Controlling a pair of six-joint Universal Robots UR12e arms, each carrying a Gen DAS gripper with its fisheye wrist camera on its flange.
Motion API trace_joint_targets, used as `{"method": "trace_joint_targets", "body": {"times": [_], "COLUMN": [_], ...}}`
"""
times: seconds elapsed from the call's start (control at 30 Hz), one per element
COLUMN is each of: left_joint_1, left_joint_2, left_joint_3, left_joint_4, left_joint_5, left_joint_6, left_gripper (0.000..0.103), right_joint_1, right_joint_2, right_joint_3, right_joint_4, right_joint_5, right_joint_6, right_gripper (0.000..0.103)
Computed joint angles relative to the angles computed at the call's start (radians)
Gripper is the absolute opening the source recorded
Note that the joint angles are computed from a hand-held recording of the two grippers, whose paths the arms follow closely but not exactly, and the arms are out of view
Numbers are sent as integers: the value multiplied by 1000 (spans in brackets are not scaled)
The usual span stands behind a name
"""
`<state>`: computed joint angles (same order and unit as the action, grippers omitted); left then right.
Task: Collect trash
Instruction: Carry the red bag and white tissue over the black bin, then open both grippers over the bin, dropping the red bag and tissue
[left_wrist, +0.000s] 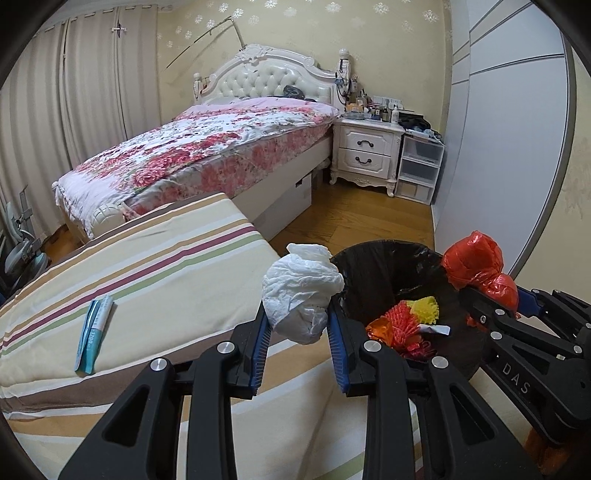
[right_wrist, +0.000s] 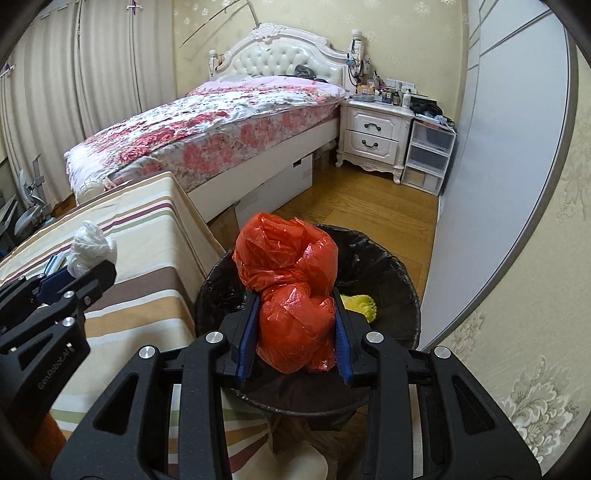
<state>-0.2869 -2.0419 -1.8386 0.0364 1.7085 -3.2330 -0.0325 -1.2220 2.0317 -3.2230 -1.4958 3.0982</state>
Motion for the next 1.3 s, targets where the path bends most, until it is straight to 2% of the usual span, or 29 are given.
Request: {"method": "trace_joint_targets", "body": {"times": [0.57,0.67,0.73,0.77,0.8,0.83,0.9,1.07,1.3], "left_joint_1": [-32,-36,-38,-38,-39,-39,-40,-39,-39], "left_joint_2": [-81,-91,-96,-98,-100,-102,-103,-101,-85], "left_joint_3": [129,145,151,154,156,158,157,154,125], "left_joint_4": [-103,-120,-129,-132,-133,-132,-132,-142,-102], "left_joint_5": [22,26,35,39,44,49,59,72,92], "left_joint_6": [25,32,28,28,27,27,26,12,24], "left_gripper": [30,36,44,51,57,59,67,71,75], "right_joint_1": [-31,-33,-35,-36,-36,-37,-38,-41,-41], "right_joint_2": [51,61,65,67,69,70,73,73,66], "right_joint_3": [-59,-67,-72,-73,-74,-74,-75,-72,-66], "right_joint_4": [45,49,59,60,58,53,48,40,39], "right_joint_5": [-13,-17,-14,-14,-15,-16,-18,-24,-30], "right_joint_6": [42,53,56,57,58,59,61,72,74], "right_gripper": [34,35,36,38,47,53,54,54,58]}}
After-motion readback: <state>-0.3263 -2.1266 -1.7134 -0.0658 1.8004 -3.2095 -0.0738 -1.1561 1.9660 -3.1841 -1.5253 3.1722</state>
